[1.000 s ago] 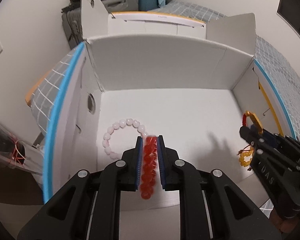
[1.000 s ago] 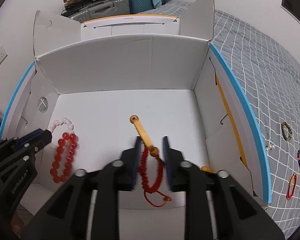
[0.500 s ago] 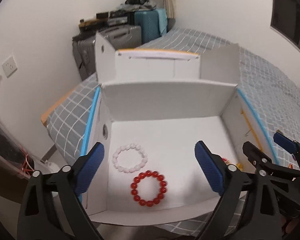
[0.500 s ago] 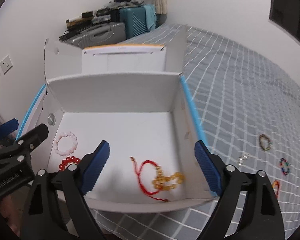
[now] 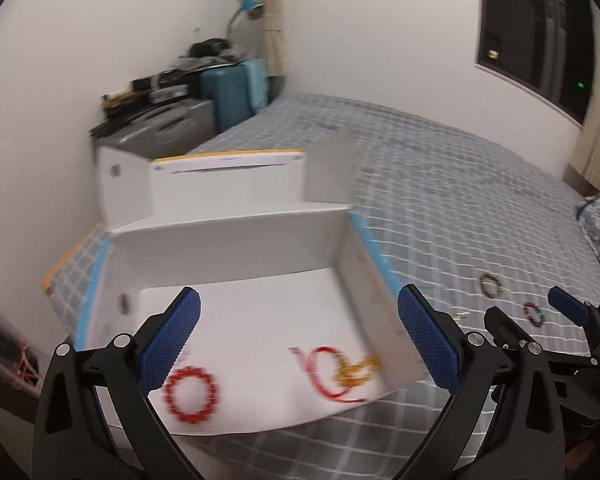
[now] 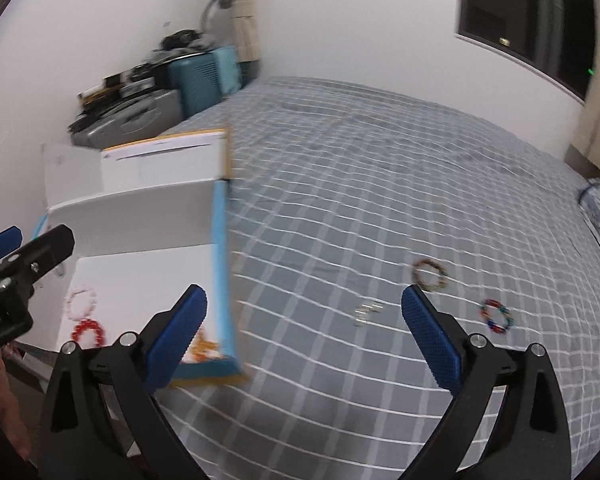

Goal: Organize jewelry
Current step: 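Move both tools back over the remaining bracelets on the bed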

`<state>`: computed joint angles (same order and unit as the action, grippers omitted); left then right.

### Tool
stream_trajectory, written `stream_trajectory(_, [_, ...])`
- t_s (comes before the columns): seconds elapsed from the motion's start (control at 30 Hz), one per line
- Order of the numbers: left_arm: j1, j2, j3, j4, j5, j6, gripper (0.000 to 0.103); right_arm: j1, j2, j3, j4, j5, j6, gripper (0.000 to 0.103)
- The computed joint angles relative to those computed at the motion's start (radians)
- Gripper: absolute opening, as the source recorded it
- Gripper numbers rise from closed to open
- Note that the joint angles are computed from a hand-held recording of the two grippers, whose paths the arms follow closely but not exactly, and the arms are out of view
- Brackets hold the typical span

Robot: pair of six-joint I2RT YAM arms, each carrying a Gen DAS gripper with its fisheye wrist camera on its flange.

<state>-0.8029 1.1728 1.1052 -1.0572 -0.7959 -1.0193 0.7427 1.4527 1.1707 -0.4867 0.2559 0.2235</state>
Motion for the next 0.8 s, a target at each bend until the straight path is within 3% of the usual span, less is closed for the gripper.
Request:
stream_trajectory(0.47, [-0.056, 0.474, 0.245, 0.287, 0.106, 0.149, 0.097, -0.436, -0.118, -0.237, 0.103, -0.202, -0.138, 0.094])
stream_trajectory(0.8, [0.022, 0.816, 0.419, 0.46, 0.268, 0.25, 0.097, -0.64, 0.058, -0.312, 0.26, -0.347, -0.198, 0.094])
